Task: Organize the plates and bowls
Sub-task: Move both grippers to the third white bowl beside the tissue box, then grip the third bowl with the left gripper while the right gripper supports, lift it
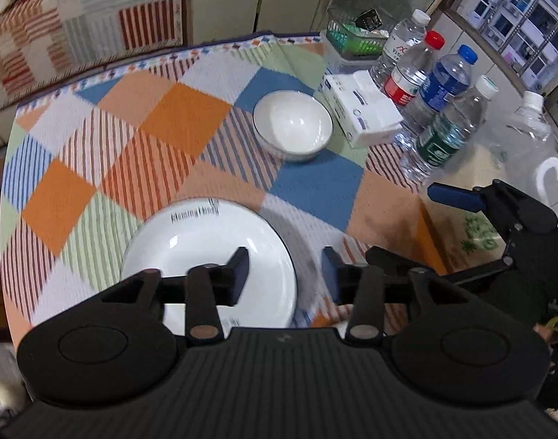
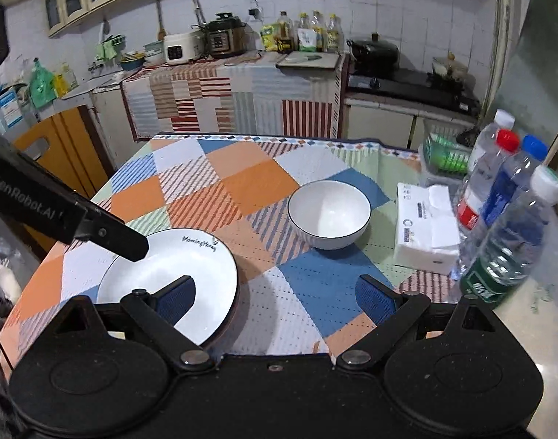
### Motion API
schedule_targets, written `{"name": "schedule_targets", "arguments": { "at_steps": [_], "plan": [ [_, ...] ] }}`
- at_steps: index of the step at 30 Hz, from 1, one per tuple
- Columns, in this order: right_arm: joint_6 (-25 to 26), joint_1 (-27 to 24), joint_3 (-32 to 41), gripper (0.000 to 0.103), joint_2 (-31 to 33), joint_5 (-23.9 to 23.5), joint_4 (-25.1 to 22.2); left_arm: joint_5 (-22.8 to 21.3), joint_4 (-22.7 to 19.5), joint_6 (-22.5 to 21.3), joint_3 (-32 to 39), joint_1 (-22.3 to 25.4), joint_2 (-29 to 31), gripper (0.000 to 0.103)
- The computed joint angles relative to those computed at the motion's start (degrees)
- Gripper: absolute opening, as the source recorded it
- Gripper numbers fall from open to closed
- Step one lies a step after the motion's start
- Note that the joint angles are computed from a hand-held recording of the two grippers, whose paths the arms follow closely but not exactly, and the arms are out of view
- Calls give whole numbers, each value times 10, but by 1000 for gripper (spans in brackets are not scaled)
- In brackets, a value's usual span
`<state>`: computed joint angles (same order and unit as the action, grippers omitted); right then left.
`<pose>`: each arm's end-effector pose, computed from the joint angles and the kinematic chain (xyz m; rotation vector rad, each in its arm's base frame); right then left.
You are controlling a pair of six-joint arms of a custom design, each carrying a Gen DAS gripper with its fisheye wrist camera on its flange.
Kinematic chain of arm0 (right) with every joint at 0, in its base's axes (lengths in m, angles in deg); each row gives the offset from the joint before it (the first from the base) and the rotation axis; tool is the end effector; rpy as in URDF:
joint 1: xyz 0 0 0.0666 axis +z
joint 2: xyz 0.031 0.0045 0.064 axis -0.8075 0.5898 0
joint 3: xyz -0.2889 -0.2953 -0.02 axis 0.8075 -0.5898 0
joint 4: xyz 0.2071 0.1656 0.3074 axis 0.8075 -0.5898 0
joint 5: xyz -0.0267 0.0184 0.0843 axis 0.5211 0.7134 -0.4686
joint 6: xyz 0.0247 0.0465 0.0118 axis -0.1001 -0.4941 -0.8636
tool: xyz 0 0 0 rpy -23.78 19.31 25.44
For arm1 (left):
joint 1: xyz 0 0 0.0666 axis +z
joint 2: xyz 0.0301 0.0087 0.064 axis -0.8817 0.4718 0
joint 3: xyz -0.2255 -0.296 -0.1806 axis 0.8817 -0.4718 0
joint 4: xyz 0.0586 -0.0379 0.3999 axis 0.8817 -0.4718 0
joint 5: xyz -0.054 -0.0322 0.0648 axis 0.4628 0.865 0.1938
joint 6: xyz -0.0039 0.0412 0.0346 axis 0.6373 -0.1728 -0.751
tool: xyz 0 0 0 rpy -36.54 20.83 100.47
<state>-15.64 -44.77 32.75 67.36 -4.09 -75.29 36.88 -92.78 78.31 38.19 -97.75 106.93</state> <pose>0.2985 0.0574 0.5275 -0.5589 2.3196 0.3190 0.3092 -0.2220 0.5897 0.1484 2.6538 -0.3134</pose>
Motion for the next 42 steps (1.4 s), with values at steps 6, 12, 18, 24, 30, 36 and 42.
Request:
{"name": "schedule_targets", "arguments": {
  "at_steps": [6, 12, 18, 24, 30, 36, 42],
  "plan": [
    [-49, -17, -32, 96, 33, -25, 93, 10, 81, -19, -20, 39, 11, 57],
    [-63, -39, -67, 96, 80, -75, 201, -6, 198, 15, -68, 61, 24, 67],
    [-65, -29, -73, 96, 137, -42, 225, -38, 267, 63, -95, 63, 69, 67],
    [-45, -10, -100, 96, 159, 7, 298, -33, 296, 114, -101, 66, 111, 65],
    [-26, 2, -92, 96, 181, 32, 315, 7, 322, 171, -103, 80, 138, 47],
    [-26, 13, -69, 96, 213, 39, 318, 38, 345, 193, -113, 88, 151, 17],
    [-9, 19, -58, 97, 227, 40, 298, 53, 268, 132, -59, 93, 180, 7]
  ]
}}
